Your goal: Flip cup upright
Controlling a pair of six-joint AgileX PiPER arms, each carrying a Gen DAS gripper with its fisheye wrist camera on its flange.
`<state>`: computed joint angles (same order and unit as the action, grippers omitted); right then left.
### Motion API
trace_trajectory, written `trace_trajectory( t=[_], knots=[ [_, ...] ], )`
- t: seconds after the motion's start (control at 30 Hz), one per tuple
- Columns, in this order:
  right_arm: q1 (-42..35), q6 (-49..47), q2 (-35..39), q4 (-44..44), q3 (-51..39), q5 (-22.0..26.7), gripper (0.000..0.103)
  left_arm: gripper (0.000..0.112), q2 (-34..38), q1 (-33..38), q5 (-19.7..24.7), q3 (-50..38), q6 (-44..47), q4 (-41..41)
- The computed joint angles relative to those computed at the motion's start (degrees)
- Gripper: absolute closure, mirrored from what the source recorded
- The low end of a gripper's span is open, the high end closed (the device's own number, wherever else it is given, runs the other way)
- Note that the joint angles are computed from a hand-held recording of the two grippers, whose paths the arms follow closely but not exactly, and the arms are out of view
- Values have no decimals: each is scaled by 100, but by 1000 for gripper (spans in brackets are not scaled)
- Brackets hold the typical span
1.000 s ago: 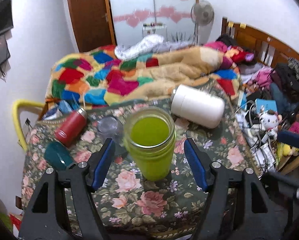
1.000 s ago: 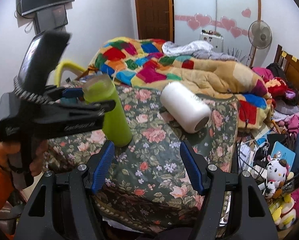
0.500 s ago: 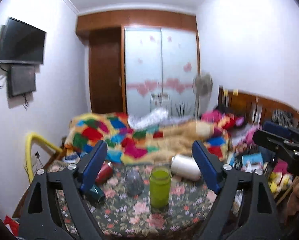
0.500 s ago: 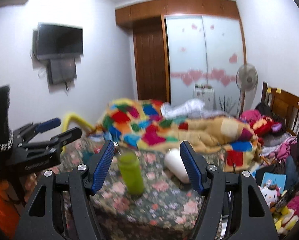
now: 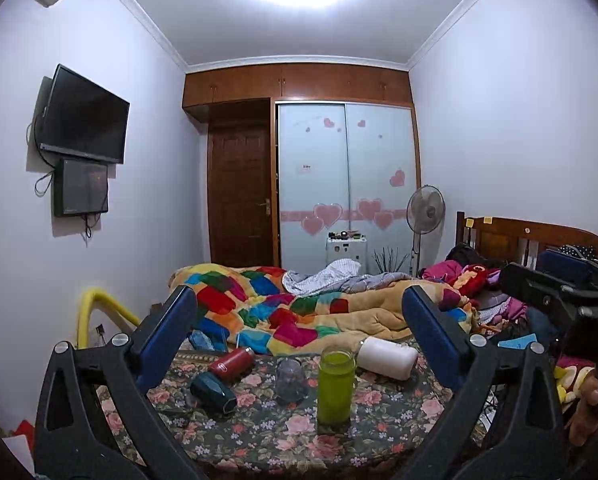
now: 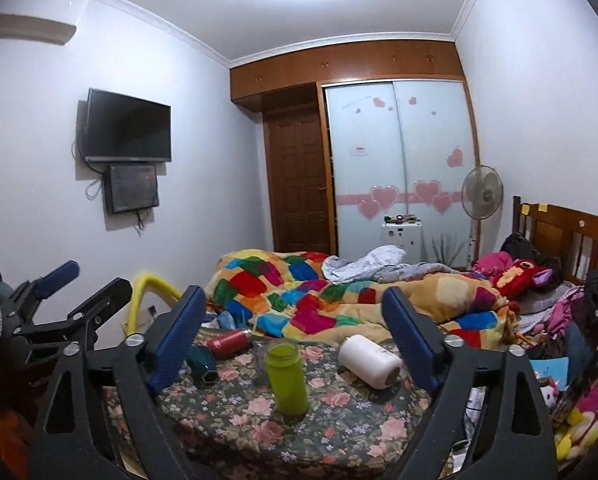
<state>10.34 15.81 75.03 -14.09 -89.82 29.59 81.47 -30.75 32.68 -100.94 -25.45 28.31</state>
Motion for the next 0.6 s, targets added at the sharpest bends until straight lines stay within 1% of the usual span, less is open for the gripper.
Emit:
trace_trajectory(
  t=[0.03,0.1,0.13,0.3,0.33,0.4,0.6],
  knots=[
    [89,247,-60,-305,55,38,2,9,-9,-19,24,26,-70,48],
    [241,690,-129,-846,152,98,0,9,-11,23,37,63,-86,-13],
    [270,722,-132,-910,145,136,0,9,-61,5,47,128,-129,3],
    [282,647,-188,-843,134,248,0,9,-60,123,63,153,-53,-211],
    [315,701,-214,-912,173,261,0,9,-119,21,107,211,-221,-26],
    [337,715,-232,-931,201,271,0,9,-125,11,114,216,-272,17],
    [346,627,-197,-854,162,328,0,9,-124,38,113,219,-223,-30]
  ],
)
